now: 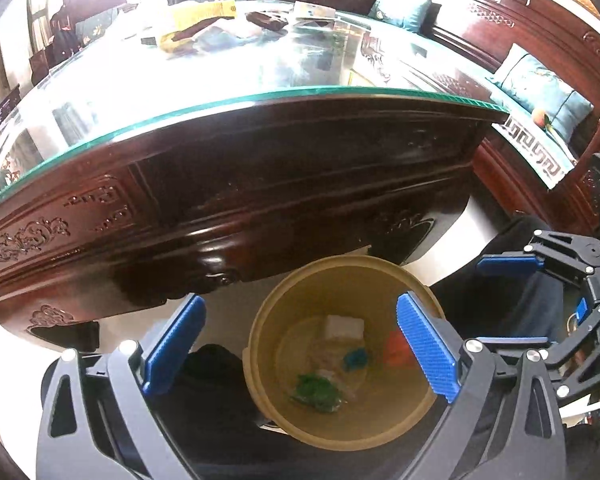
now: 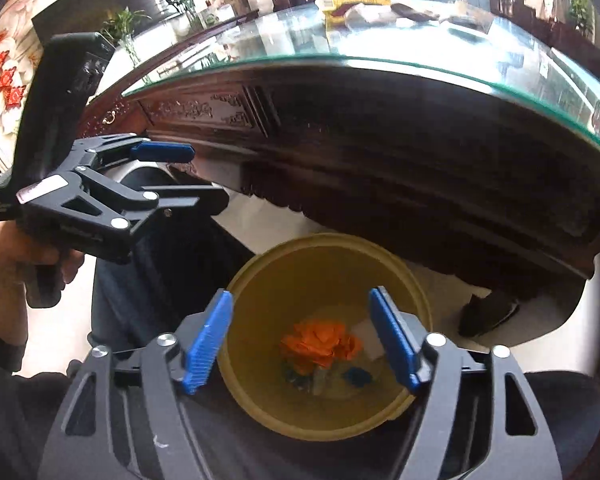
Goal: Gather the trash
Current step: 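Carry both papers over the yellow bin and open both tools to drop them, then move both tools back up over the table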
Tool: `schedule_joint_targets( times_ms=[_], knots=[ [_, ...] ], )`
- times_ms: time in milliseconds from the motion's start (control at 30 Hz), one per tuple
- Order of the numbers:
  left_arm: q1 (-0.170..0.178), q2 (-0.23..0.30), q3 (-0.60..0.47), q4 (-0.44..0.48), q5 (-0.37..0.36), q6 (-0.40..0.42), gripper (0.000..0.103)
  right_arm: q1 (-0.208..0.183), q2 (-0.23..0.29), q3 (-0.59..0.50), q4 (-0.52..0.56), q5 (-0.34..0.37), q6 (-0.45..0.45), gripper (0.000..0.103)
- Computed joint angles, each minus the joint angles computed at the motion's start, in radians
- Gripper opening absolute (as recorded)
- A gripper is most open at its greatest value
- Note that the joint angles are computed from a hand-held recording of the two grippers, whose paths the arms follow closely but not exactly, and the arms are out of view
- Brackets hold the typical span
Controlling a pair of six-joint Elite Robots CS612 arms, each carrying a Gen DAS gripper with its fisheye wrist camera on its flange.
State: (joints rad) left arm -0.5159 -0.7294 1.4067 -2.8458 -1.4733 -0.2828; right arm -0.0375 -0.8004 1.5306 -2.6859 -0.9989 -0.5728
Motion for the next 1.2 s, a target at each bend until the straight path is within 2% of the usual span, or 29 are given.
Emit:
schedule_joint_targets(
  times_ms=[100,200,267,333,500,633,733,800,867,900,1000,1067,1200],
  knots=[
    [0.003,0.001,-0.008,-0.010,0.004,-0.006,0.096,-0.003,-0.001,-0.002,-0.030,0.017,0.016,0.070],
    [0.005,0.002,-0.018,-0.057,0.036,-0.011,0.096,-0.007,0.001,0.002,-0.135,0.042,0.058,0.071],
    [0.006,0.006,-0.028,-0.101,0.074,-0.014,0.098,-0.008,0.010,0.003,-0.256,0.050,0.115,0.088],
    [0.009,0.012,-0.047,-0.149,0.122,-0.022,0.099,-0.009,0.019,-0.004,-0.365,0.062,0.167,0.094],
    [0.025,0.048,-0.149,-0.171,0.189,-0.018,0.099,-0.004,0.045,-0.060,-0.520,0.062,0.232,0.095],
    [0.033,0.097,-0.260,-0.171,0.248,0.022,0.099,0.009,0.081,-0.133,-0.616,0.007,0.251,0.095],
    [0.032,0.140,-0.354,-0.138,0.334,0.094,0.099,0.019,0.099,-0.193,-0.559,-0.046,0.244,0.095],
    [0.041,0.165,-0.418,-0.091,0.341,0.121,0.099,0.023,0.113,-0.234,-0.507,-0.058,0.229,0.095],
    [0.060,0.191,-0.486,-0.025,0.285,0.102,0.099,0.028,0.129,-0.281,-0.449,-0.079,0.225,0.095],
    [0.079,0.214,-0.542,0.018,0.220,0.075,0.099,0.029,0.137,-0.303,-0.422,-0.079,0.234,0.095],
    [0.110,0.273,-0.654,0.072,0.147,0.025,0.099,0.028,0.167,-0.383,-0.329,-0.064,0.267,0.095],
    [0.123,0.310,-0.723,0.105,0.126,0.030,0.099,0.030,0.187,-0.431,-0.282,-0.058,0.270,0.095],
    [0.142,0.421,-0.935,0.228,0.115,0.107,0.099,0.033,0.228,-0.521,-0.211,-0.068,0.280,0.095]
  ],
)
